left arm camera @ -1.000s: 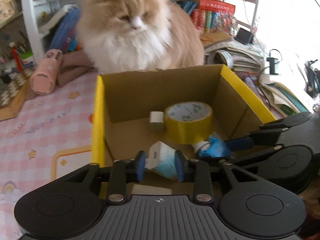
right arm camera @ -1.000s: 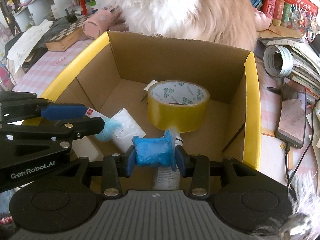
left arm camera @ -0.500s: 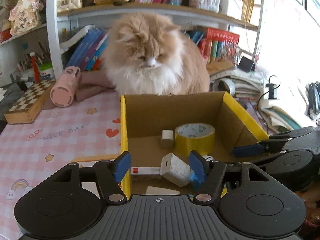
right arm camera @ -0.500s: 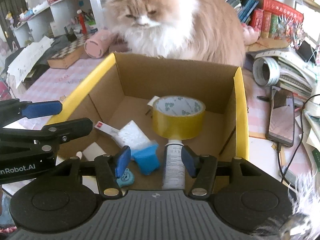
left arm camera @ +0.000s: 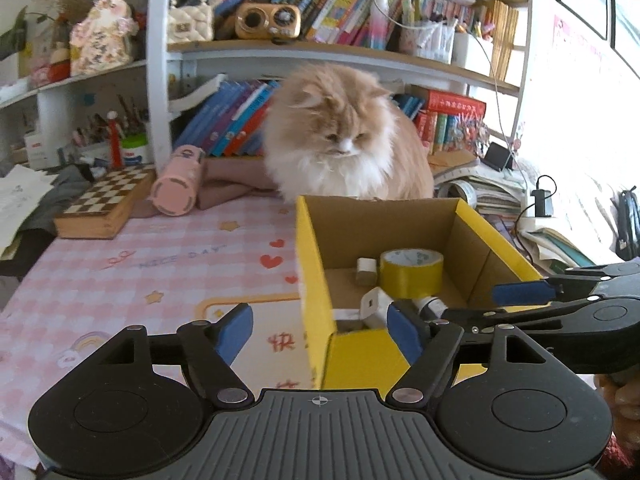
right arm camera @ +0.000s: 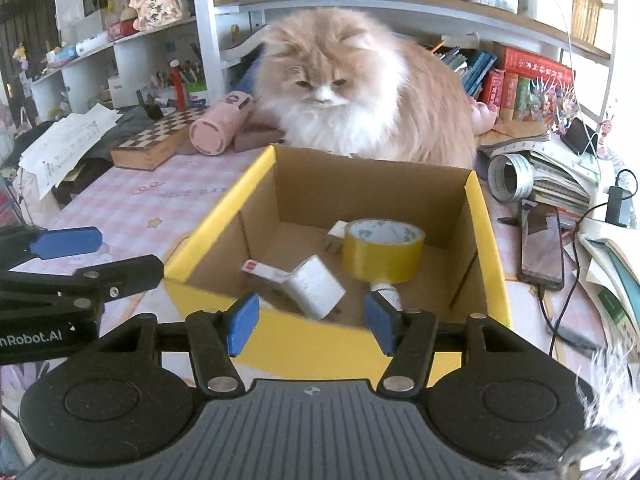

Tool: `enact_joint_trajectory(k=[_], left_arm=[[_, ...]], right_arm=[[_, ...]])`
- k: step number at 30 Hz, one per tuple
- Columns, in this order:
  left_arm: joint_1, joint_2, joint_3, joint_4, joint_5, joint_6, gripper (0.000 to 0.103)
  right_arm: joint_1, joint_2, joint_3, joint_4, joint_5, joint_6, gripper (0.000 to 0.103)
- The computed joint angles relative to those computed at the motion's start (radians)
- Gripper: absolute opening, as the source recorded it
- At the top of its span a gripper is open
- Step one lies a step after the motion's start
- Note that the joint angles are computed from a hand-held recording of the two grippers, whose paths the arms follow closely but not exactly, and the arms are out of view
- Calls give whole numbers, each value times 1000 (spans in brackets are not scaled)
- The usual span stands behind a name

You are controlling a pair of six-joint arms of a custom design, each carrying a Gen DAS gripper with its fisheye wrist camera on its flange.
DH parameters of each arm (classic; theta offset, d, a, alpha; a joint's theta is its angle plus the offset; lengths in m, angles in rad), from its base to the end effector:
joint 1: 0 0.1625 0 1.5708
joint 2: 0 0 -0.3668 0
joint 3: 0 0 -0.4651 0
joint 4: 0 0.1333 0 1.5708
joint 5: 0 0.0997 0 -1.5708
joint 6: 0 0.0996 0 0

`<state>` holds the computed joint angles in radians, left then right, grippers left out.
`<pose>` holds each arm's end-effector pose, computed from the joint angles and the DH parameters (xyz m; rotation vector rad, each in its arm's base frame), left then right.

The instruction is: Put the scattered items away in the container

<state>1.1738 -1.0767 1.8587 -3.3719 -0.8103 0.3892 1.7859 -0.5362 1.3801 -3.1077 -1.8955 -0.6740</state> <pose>-0.0526 -0.6477 0.2048 0.3762 2.1480 -1.1925 0.2617 -0.7222 -0.0066 0.9648 -2.3775 0.8052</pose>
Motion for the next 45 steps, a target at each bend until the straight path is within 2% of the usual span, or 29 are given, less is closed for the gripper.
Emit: enact_joint_trajectory(k=[2, 10, 18, 28, 38, 45], left_arm=[[-3, -35, 42, -17, 9, -5, 81], [-16, -168, 194, -26, 65, -56, 84], [-31, -252, 292, -44, 138, -55, 90], [-50, -324, 368, 18, 212, -58, 95], [-71, -367, 420, 21, 231, -67, 102], [-74, -382, 432, 38, 240, -94, 103]], right_arm=[[8, -11, 40, -43, -5, 5, 57], [43, -46, 177, -157, -47, 40, 61], [68, -59, 266, -238, -70, 73, 65], [93, -64, 330, -273, -98, 103, 75], [103, -80, 369, -284, -103, 117, 79], [106, -80, 370, -266, -113, 123, 83]])
